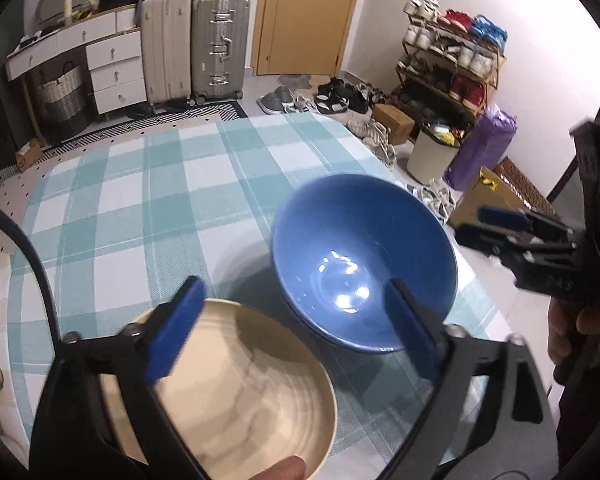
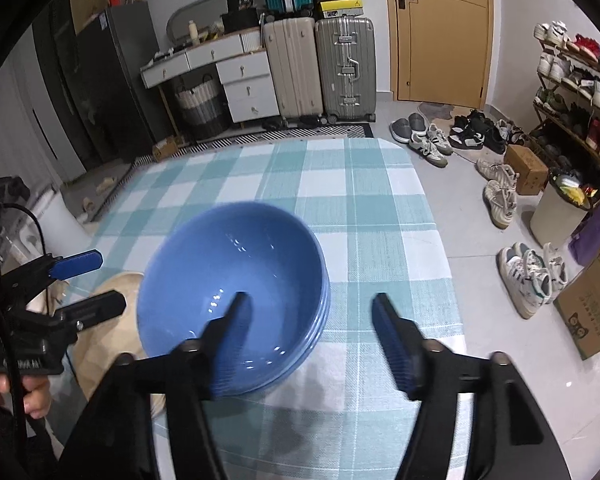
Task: Organize plates and bowls
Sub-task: 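Move both grippers to the rim of the nested bowls and close them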
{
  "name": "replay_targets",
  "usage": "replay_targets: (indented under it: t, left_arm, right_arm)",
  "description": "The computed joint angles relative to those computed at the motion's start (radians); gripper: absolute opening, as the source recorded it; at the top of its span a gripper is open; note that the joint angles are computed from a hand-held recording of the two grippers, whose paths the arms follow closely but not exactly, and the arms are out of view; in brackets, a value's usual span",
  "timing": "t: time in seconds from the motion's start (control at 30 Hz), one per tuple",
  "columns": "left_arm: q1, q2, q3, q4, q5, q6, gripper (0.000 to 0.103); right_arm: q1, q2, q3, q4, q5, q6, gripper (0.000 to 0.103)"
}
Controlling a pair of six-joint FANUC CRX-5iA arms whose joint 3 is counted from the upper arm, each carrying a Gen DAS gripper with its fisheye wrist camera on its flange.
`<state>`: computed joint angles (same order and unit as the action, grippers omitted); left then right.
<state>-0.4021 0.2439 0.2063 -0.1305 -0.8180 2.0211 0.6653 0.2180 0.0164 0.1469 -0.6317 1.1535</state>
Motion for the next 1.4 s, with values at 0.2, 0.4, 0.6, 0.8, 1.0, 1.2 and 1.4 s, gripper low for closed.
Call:
replay_targets:
  t: [0.2, 0.4, 0.6, 0.8, 1.0, 1.2, 1.4]
  left_arm:
    - [0.065, -0.013, -0.051, 0.101, 0.039, -0.014, 0.102]
    - [0.083, 0.017, -0.056, 0.126, 0.043, -0.006, 0.102]
    - [0.081, 0.063, -0.035, 0.135, 0.041, -0.007, 0.102]
    - [0.086, 0.098, -0.028, 0.171, 0.064, -0.004, 0.101]
    - [0.094, 0.131, -0.020, 0.225, 0.080, -0.023, 0.082]
    - [0.090, 0.171, 0.010, 0.249, 0.065, -0.068, 0.065]
    - [0.084, 0.187, 0.014, 0.269, 0.079, -0.102, 0.046]
  right_arm:
    - [-0.012, -0.008, -0.030, 0.028, 0.045, -0.081, 0.097]
    - [-0.025, 0.003, -0.026, -0.005, 0.050, -0.079, 0.097]
    - [-0.031, 0.020, -0.014, -0.045, 0.051, -0.059, 0.097]
    - [-0.041, 0.048, 0.019, -0.128, 0.044, 0.008, 0.097]
    - [-0.051, 0.082, 0.063, -0.216, 0.012, 0.101, 0.083]
    - [-0.060, 0.105, 0.092, -0.266, -0.006, 0.154, 0.072]
    - [-0.077, 0.126, 0.123, -0.320, -0.032, 0.198, 0.056]
